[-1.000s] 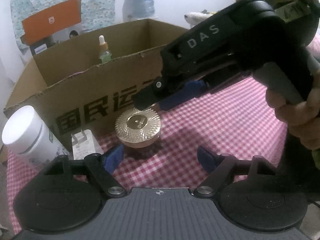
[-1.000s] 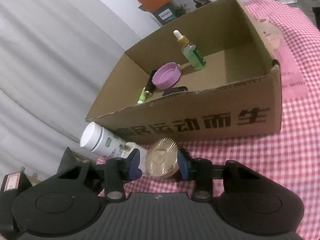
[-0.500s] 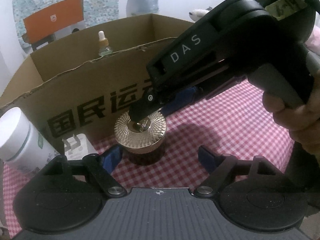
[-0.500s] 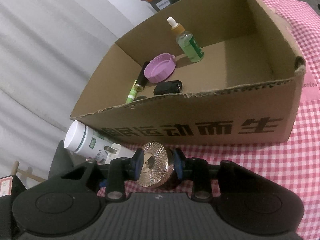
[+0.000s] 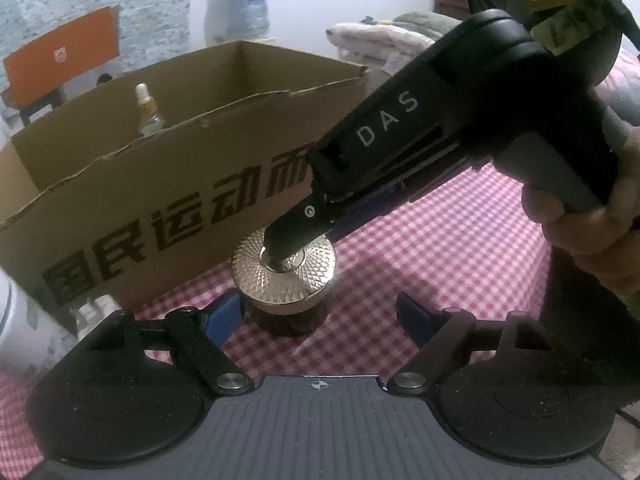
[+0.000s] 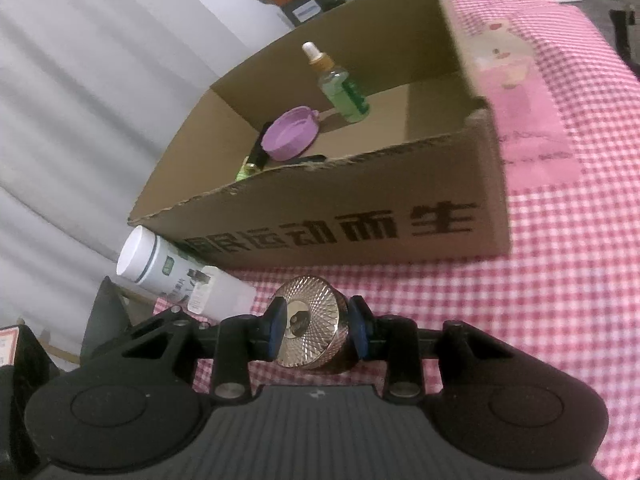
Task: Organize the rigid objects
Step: 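Carry the gold-lidded jar into the box and open the right tool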
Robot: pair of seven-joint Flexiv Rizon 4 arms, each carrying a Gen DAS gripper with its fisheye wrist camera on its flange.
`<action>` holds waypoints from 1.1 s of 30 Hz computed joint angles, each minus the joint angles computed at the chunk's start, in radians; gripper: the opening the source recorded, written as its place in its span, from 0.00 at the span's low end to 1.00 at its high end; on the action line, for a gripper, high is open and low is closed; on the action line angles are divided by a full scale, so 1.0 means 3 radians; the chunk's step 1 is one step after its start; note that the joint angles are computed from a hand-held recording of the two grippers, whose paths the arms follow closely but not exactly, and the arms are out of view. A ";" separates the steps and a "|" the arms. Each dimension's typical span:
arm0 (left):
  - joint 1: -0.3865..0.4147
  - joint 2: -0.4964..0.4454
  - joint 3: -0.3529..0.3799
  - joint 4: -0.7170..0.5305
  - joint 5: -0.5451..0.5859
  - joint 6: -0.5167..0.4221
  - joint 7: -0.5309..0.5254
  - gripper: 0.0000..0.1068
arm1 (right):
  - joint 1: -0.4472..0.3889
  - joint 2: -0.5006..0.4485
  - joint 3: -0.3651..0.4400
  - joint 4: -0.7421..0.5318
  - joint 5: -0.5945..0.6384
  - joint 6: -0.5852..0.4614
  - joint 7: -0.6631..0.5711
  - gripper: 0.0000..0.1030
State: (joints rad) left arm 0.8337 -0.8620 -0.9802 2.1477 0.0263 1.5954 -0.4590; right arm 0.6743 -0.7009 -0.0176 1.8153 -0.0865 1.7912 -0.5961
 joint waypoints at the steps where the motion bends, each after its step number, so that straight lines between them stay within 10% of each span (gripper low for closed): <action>1: -0.0009 0.0003 0.0004 -0.0006 0.0004 0.0011 0.0001 0.77 | 0.0002 0.0007 -0.0001 0.0021 0.0021 0.0025 0.0010 0.36; 12: -0.0414 0.0118 0.0374 -0.0211 -0.0084 0.0040 -0.0094 0.62 | -0.0067 -0.0058 0.0090 -0.0012 0.0071 0.0133 0.0014 0.38; 33: -0.0492 0.0119 0.0356 -0.0169 -0.0210 -0.0004 0.0063 0.53 | 0.0326 0.0139 -0.0232 0.0320 0.0407 0.0227 0.0089 0.44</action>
